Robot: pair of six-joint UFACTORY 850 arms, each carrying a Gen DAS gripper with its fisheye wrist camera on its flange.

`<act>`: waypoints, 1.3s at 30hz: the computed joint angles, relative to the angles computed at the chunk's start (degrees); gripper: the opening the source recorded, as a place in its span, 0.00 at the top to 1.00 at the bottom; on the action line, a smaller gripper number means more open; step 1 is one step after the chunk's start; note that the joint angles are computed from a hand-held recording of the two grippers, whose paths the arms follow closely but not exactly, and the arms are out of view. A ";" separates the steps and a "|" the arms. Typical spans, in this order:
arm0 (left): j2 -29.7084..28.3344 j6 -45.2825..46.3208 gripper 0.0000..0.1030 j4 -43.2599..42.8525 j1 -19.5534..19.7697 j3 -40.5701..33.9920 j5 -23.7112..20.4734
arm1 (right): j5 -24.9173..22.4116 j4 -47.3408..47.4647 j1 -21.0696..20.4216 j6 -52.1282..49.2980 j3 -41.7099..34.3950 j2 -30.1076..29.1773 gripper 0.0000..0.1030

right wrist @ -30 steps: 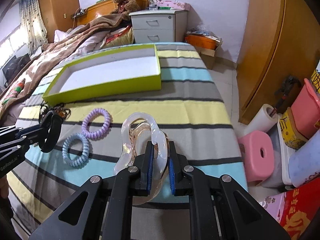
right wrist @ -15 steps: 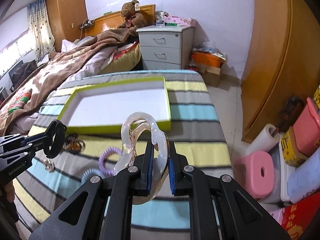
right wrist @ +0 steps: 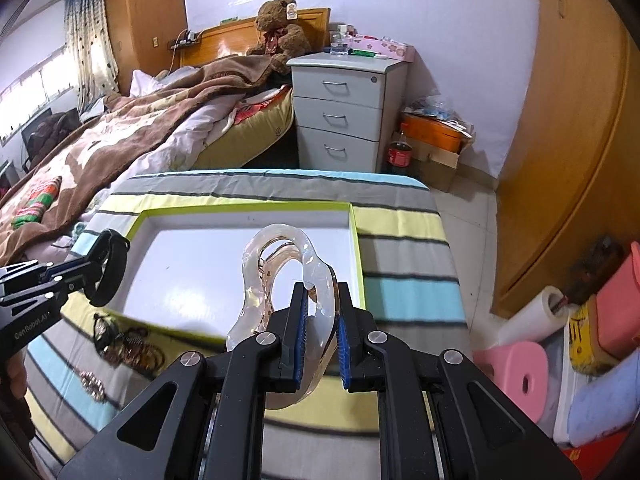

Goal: Organize jewelry
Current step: 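Carry both items into the green box and open the left gripper on the band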

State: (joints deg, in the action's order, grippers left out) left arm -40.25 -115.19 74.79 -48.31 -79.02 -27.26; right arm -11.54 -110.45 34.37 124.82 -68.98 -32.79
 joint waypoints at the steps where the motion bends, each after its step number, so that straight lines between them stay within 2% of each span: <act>1: -0.28 0.17 0.86 -0.20 0.43 -0.38 0.51 | 0.43 2.57 -0.21 -2.73 -1.08 -0.75 0.87; 10: -4.49 4.77 0.86 -6.25 3.73 -5.27 2.74 | 2.33 33.40 -1.49 -35.04 -11.68 -8.79 0.87; 12: -5.46 5.98 0.86 -7.44 4.28 -6.34 3.19 | 2.62 43.19 -1.89 -44.82 -14.02 -10.63 0.87; 18: -8.30 10.39 0.86 -12.38 5.73 -9.45 3.74 | 1.00 57.94 -2.47 -60.46 -19.03 -14.52 0.87; 21: -9.20 11.42 0.86 -13.79 6.12 -10.42 3.75 | 0.18 60.99 -2.57 -63.72 -20.47 -15.73 0.87; 25: -10.34 13.74 0.86 -16.25 6.41 -11.65 3.71 | -0.29 58.07 -2.45 -61.31 -21.10 -16.45 0.87; 31: -11.48 16.46 0.85 -19.11 6.44 -12.96 3.48 | -0.80 61.77 -2.61 -65.33 -22.75 -17.96 0.87; 39: -12.39 18.01 0.85 -20.60 6.54 -14.15 2.72 | -0.79 59.31 -2.56 -63.12 -23.06 -18.57 0.87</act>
State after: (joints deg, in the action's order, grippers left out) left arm -52.64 -97.18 54.19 -41.77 -93.18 -24.53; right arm -12.33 -51.14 31.81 61.70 -92.04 -51.37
